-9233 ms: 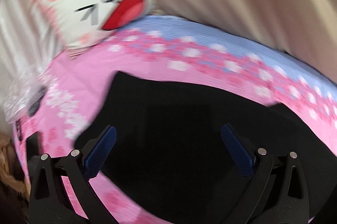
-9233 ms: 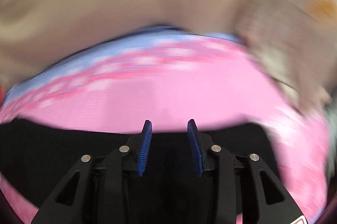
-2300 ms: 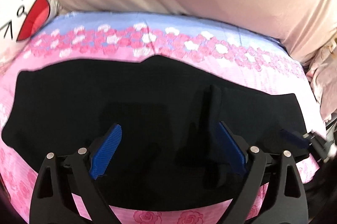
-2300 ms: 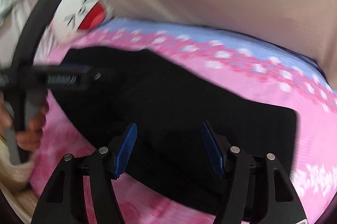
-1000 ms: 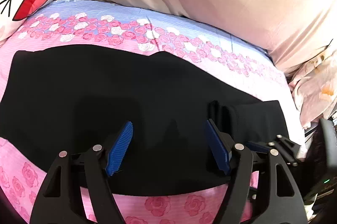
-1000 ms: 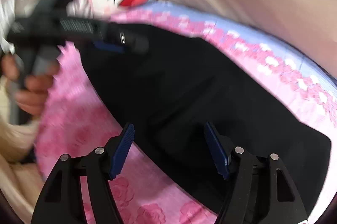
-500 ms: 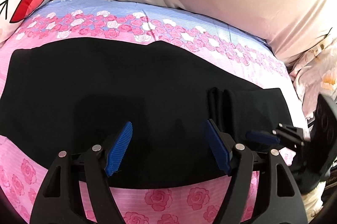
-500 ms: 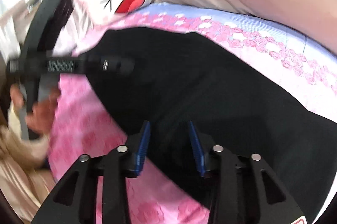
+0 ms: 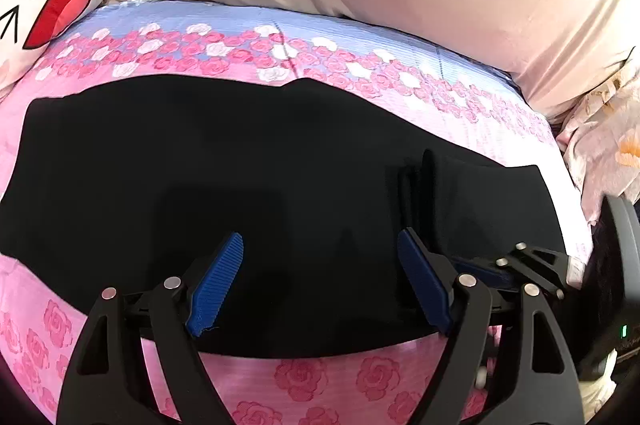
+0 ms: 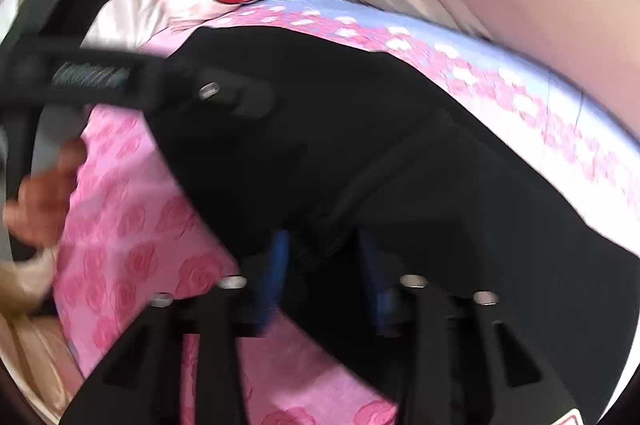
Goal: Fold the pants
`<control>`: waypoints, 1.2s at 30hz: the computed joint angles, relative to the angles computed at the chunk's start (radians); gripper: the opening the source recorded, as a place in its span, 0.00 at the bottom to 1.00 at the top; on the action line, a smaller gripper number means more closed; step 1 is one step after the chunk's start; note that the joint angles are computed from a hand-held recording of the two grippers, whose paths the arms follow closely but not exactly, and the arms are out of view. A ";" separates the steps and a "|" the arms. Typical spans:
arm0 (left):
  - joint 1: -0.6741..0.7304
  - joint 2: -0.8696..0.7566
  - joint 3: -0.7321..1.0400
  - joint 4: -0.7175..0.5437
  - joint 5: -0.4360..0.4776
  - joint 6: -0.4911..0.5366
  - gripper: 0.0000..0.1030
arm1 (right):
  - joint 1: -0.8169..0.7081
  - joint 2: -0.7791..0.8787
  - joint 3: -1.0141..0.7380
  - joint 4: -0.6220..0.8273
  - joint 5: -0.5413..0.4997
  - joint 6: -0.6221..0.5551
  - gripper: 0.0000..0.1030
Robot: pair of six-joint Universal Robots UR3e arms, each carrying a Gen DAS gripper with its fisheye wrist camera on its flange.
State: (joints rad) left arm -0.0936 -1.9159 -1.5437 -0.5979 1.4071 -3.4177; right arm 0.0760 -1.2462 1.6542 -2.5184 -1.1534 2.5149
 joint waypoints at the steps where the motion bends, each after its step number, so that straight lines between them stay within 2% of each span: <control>1: 0.002 0.003 -0.008 0.002 0.000 0.000 0.75 | 0.011 0.000 0.007 -0.021 -0.022 0.002 0.56; 2: 0.004 0.000 -0.010 0.001 0.001 -0.003 0.75 | 0.029 0.020 -0.003 -0.037 -0.054 0.009 0.55; 4: 0.006 -0.013 0.000 -0.007 -0.002 -0.010 0.75 | 0.046 0.052 -0.004 -0.105 -0.083 0.037 0.47; 5: 0.007 -0.017 0.005 -0.012 -0.004 -0.014 0.75 | 0.037 0.062 -0.023 -0.097 -0.068 0.064 0.36; 6: 0.010 -0.018 0.006 -0.015 -0.011 -0.017 0.75 | 0.019 0.069 -0.056 -0.055 -0.023 0.090 0.21; 7: 0.012 -0.015 0.004 -0.014 -0.011 -0.018 0.75 | -0.026 0.072 -0.094 0.008 0.067 0.133 0.17; 12: 0.044 0.057 -0.058 0.034 0.026 -0.021 0.75 | -0.149 0.038 -0.148 0.072 0.349 0.244 0.15; 14: 0.067 0.093 -0.089 0.052 0.036 -0.027 0.75 | -0.154 0.043 -0.193 0.092 0.432 0.261 0.15; 16: 0.091 0.125 -0.118 0.070 0.058 -0.034 0.75 | -0.133 0.059 -0.220 0.090 0.469 0.263 0.15; 18: 0.110 0.142 -0.135 0.077 0.068 -0.041 0.76 | -0.044 0.146 -0.313 0.119 0.372 0.244 0.17; 20: 0.121 0.151 -0.143 0.074 0.071 -0.046 0.76 | 0.036 0.271 -0.417 0.173 0.212 0.217 0.18; 21: 0.121 0.152 -0.142 0.070 0.071 -0.046 0.76 | 0.041 0.296 -0.413 0.190 0.203 0.220 0.22; 22: 0.121 0.154 -0.143 0.066 0.072 -0.045 0.76 | 0.021 0.279 -0.366 0.165 0.243 0.223 0.22; 23: 0.117 0.154 -0.138 0.058 0.077 -0.042 0.76 | -0.002 0.231 -0.305 0.145 0.288 0.234 0.28; 25: 0.108 0.153 -0.128 0.045 0.079 -0.036 0.76 | -0.046 0.132 -0.220 0.154 0.348 0.212 0.28; 26: 0.101 0.146 -0.117 0.042 0.077 -0.034 0.76 | -0.088 0.050 -0.130 0.076 0.368 0.219 0.28; 28: 0.076 0.110 -0.071 0.037 0.052 -0.029 0.76 | -0.133 -0.023 -0.069 -0.010 0.343 0.263 0.27; 29: 0.063 0.091 -0.046 0.033 0.042 -0.028 0.76 | -0.174 -0.069 -0.033 -0.048 0.306 0.301 0.24; 31: 0.014 0.018 0.053 0.009 0.028 -0.017 0.76 | -0.246 -0.125 -0.007 -0.024 0.243 0.332 0.23; 32: -0.009 -0.018 0.100 0.000 0.029 -0.012 0.78 | -0.271 -0.126 -0.015 -0.008 0.176 0.357 0.23; 33: -0.041 -0.073 0.169 -0.014 0.030 -0.007 0.81 | -0.297 -0.121 -0.027 0.031 0.143 0.353 0.23; 34: -0.068 -0.125 0.236 -0.038 0.040 -0.005 0.90 | -0.316 -0.081 -0.055 0.071 0.083 0.349 0.23; 35: -0.092 -0.176 0.303 -0.069 0.054 -0.005 0.90 | -0.329 -0.046 -0.069 0.073 0.023 0.352 0.23; 36: -0.121 -0.247 0.402 -0.130 0.088 -0.007 0.90 | -0.344 -0.009 -0.080 0.066 -0.040 0.361 0.09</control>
